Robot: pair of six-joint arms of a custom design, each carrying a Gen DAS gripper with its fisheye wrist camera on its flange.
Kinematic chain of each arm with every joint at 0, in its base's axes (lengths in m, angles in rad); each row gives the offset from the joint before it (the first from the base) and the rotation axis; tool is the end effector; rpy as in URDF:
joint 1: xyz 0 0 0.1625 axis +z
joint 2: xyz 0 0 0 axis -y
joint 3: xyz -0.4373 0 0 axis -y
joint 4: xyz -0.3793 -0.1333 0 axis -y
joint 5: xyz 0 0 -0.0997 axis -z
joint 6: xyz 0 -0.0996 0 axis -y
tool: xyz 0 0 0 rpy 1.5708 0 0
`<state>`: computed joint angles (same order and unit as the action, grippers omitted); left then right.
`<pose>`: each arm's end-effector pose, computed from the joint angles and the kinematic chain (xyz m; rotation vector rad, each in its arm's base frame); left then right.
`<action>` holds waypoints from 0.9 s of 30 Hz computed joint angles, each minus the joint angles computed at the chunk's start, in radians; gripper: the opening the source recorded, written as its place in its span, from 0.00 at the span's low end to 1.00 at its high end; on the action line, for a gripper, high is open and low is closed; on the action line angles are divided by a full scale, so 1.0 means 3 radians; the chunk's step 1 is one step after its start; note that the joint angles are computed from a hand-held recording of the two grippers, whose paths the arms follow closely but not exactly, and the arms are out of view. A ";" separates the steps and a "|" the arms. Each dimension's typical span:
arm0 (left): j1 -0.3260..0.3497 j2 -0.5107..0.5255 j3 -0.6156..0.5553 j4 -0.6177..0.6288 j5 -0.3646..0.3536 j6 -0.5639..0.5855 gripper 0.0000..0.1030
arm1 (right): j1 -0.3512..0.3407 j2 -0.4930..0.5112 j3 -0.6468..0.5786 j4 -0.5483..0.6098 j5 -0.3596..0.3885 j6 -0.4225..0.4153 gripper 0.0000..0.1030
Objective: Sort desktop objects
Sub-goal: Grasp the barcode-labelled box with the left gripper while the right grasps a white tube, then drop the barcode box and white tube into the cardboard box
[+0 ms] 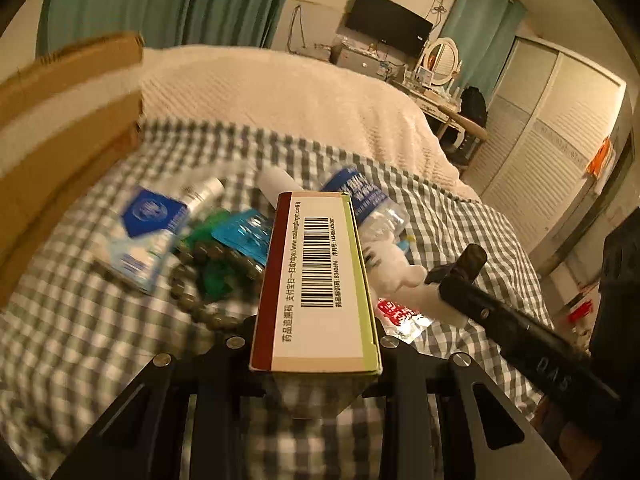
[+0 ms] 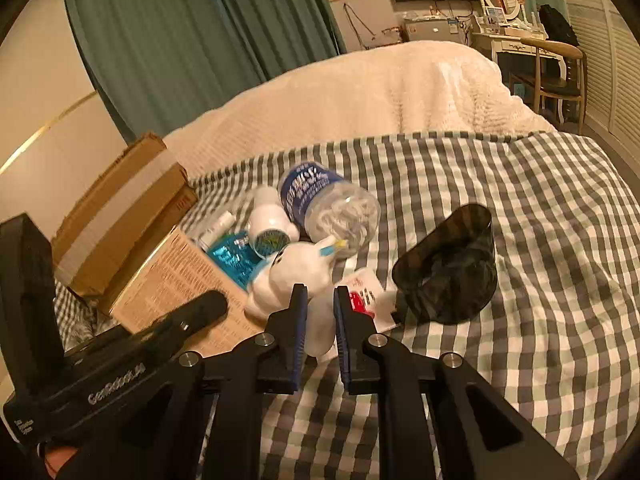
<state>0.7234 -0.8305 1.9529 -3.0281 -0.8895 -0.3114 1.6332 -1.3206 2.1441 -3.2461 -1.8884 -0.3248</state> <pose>-0.3042 -0.5302 0.1032 0.5408 2.5606 -0.8765 0.1334 -0.4956 0.3207 0.3050 -2.5070 1.0801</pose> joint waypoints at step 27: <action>-0.0326 -0.0940 0.0206 -0.0098 0.0619 0.0356 0.28 | 0.1524 -0.0041 -0.0686 0.0725 -0.1325 -0.0220 0.12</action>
<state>0.6255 -1.1126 2.0148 -3.0575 -0.7038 -0.2047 2.0903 -1.3330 1.9384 -3.0286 -2.2859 -0.3907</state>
